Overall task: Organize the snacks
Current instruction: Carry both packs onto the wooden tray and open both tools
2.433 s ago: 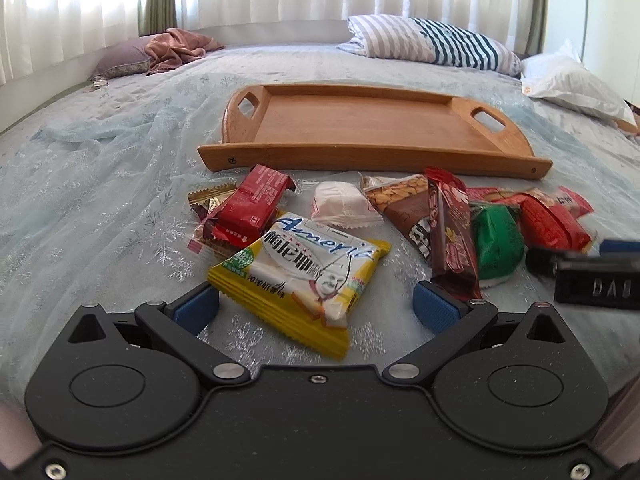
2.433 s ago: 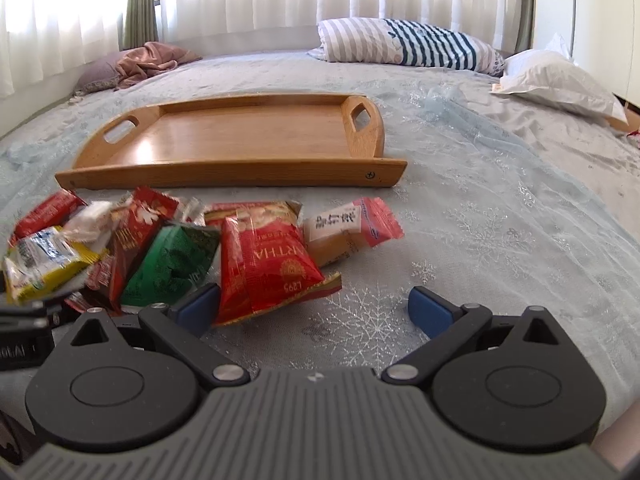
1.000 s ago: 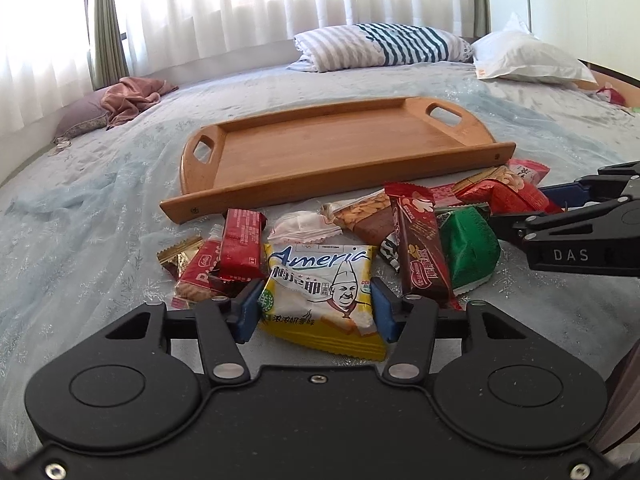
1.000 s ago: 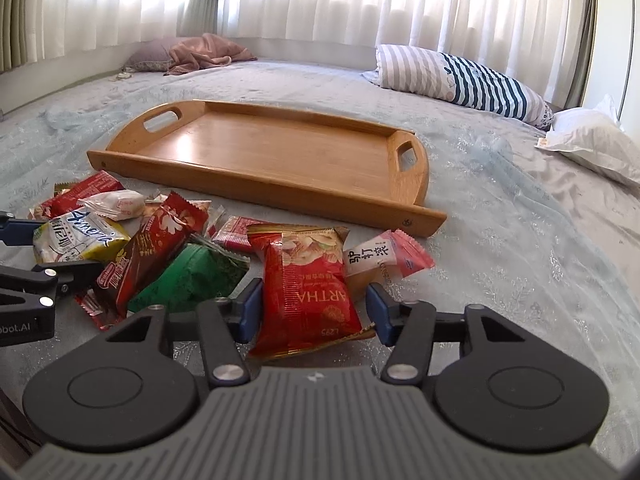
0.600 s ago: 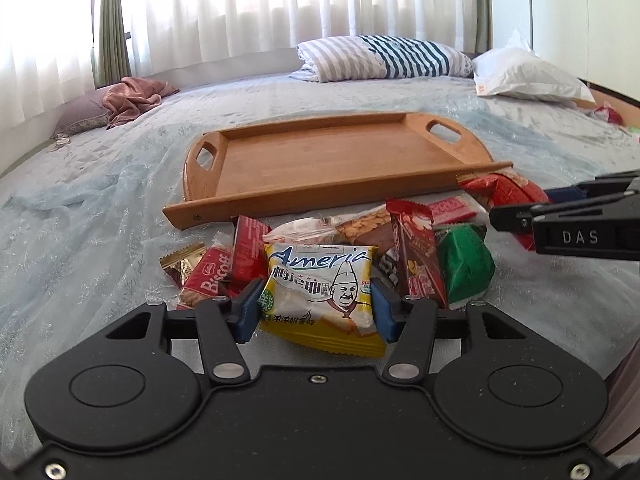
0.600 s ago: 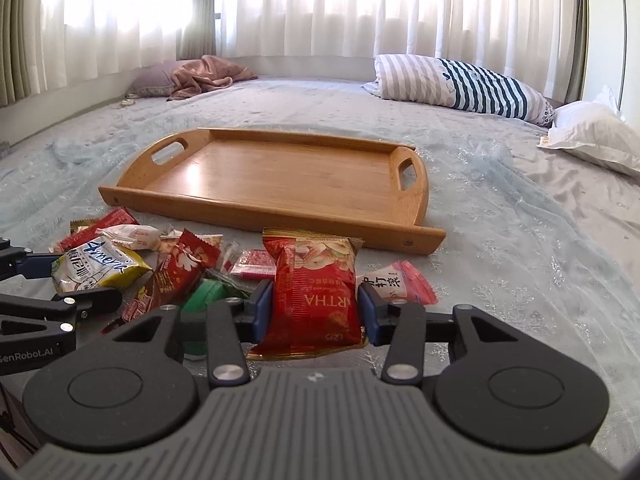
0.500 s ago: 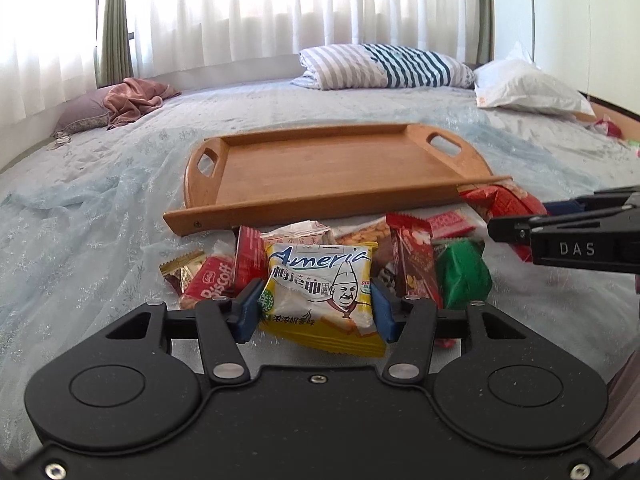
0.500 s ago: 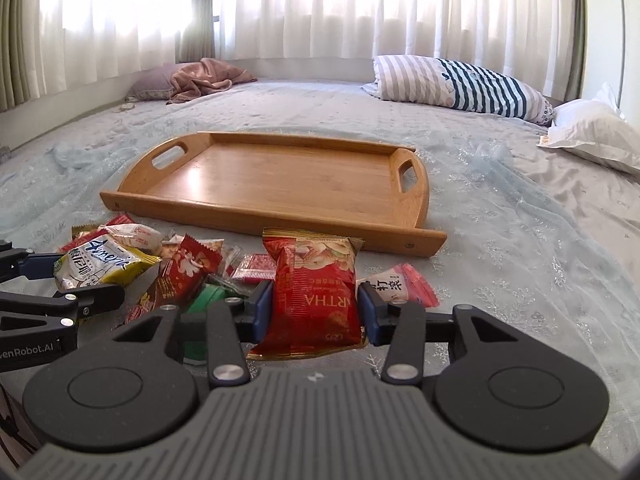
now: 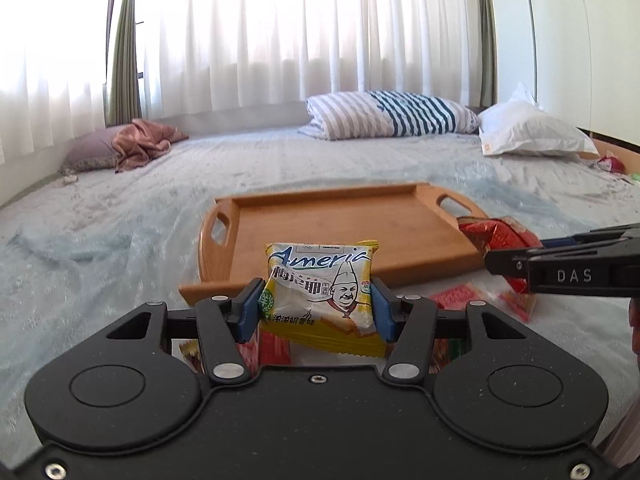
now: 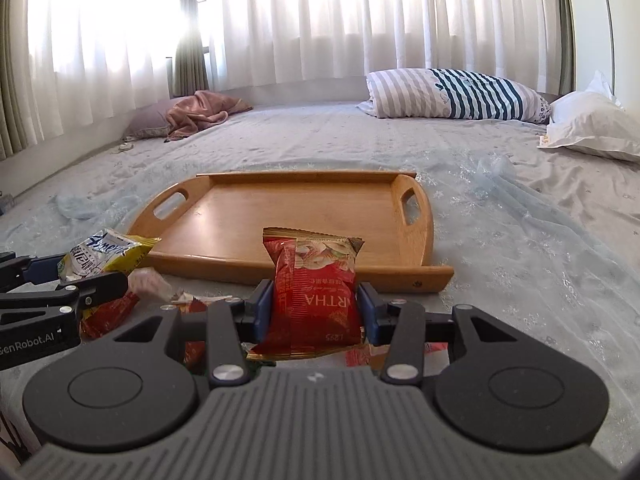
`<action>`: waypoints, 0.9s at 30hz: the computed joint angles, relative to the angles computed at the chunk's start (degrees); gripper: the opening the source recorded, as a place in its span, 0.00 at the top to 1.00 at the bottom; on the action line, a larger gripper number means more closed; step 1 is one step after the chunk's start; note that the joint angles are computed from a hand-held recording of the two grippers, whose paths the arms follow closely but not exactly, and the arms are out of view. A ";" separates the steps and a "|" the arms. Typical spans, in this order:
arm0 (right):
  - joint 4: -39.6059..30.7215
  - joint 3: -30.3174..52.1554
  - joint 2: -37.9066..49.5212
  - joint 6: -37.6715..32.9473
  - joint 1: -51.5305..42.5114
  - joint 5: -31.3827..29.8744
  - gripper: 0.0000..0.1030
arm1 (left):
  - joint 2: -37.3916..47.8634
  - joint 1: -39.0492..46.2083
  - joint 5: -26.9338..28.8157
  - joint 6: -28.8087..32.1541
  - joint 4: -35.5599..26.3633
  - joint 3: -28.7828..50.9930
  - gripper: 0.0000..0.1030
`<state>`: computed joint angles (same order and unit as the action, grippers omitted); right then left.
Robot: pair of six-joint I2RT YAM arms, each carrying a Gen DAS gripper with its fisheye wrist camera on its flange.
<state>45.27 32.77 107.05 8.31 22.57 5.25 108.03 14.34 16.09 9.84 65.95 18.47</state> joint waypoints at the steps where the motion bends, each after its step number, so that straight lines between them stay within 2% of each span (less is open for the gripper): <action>1: -0.12 0.55 0.13 -0.06 -0.01 -0.35 0.53 | -0.17 0.00 -0.10 -0.14 0.50 0.27 0.49; 5: -1.27 3.65 1.40 0.58 -0.41 -2.03 0.53 | -0.90 -0.10 -0.52 -1.27 0.54 2.23 0.49; 11: -5.67 10.60 4.97 3.80 -1.92 -5.92 0.53 | 0.08 -0.70 -1.19 -3.71 -5.25 9.10 0.49; 15: -9.79 16.77 8.06 2.86 -1.85 -6.42 0.53 | 2.13 -1.00 -1.02 -4.42 -9.37 14.92 0.49; 19: -13.74 23.15 11.31 3.66 -2.49 -9.58 0.53 | 4.94 -1.19 -1.67 -4.94 -16.27 22.25 0.49; 27: -18.19 34.39 18.13 5.47 -2.93 -10.03 0.53 | 13.38 -1.52 -5.03 -4.02 -28.33 39.17 0.49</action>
